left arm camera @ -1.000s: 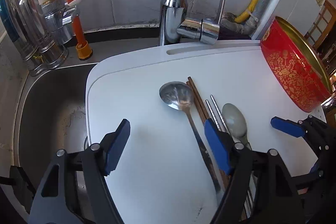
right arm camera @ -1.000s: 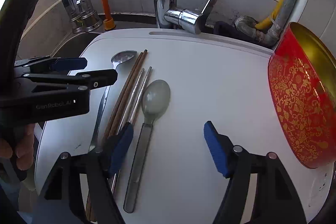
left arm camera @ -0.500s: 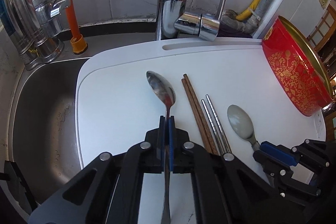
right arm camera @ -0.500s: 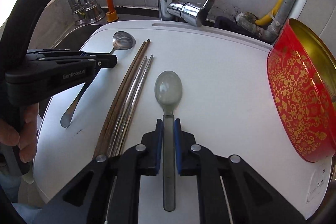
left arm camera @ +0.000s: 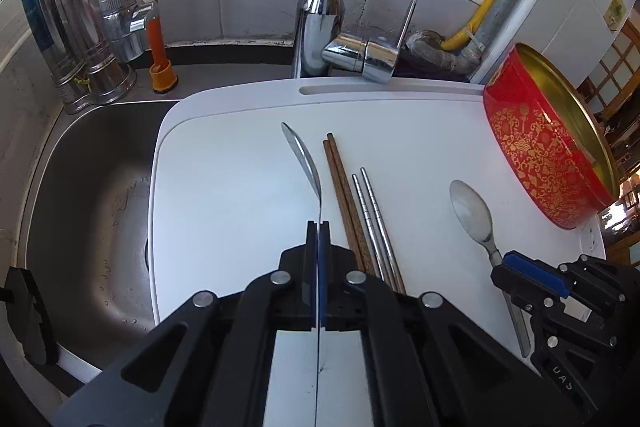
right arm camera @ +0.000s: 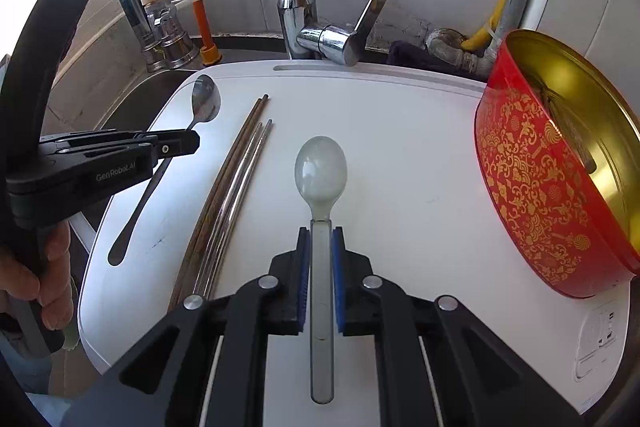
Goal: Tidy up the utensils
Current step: 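Lift both spoons off the board toward the red tin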
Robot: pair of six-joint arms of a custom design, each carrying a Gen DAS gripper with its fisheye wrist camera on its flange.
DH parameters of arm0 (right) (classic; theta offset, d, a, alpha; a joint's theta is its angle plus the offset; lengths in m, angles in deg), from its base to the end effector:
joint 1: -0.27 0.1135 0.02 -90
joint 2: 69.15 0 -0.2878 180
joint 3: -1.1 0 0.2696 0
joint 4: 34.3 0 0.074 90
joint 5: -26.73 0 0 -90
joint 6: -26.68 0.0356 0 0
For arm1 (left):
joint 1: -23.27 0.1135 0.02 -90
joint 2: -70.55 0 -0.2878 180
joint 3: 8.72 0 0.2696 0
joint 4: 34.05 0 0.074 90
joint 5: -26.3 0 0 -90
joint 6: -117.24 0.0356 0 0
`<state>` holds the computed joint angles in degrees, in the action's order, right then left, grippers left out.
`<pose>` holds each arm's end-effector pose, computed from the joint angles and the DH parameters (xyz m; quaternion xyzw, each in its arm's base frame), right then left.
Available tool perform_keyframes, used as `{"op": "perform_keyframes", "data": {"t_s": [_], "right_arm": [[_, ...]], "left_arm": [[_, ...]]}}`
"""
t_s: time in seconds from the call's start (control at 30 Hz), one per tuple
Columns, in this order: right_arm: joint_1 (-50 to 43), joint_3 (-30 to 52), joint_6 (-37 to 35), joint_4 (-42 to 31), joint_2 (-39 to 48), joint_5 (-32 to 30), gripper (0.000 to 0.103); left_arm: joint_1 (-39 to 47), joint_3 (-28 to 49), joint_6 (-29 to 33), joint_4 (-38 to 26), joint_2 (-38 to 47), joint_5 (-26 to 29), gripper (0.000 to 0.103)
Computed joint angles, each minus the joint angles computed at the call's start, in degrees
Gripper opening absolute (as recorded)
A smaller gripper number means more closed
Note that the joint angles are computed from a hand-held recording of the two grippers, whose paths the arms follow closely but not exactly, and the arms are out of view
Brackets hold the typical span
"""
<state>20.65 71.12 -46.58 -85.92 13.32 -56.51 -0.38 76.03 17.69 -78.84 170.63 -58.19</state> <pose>0.2765 0.0982 0.2424 -0.0177 0.9727 0.0168 0.2306 0.3512 -0.1575 0.2307 0.1307 0.9563 -0.1181 0.2335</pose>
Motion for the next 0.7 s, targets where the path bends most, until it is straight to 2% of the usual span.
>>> {"op": "perform_keyframes", "data": {"t_s": [0.17,0.33,0.5,0.7], "right_arm": [[-2.18,-0.51,-2.81,-1.84,-9.02,0.2,0.011],[-8.18,1.22,-7.45,-3.97,-18.58,-2.56,0.011],[-18.78,4.14,-13.12,-5.85,-23.73,-9.01,0.011],[-33.45,6.82,-19.84,-8.28,-26.3,-19.39,0.011]], "left_arm": [[-3.39,-1.41,-4.45,-0.97,-6.43,-1.35,0.001],[-8.93,0.04,-8.43,-2.58,-12.17,-4.21,0.001],[-15.46,3.83,-11.38,-3.77,-14.24,-9.24,0.001],[-21.51,9.5,-14.79,-6.33,-11.41,-14.17,0.001]]}}
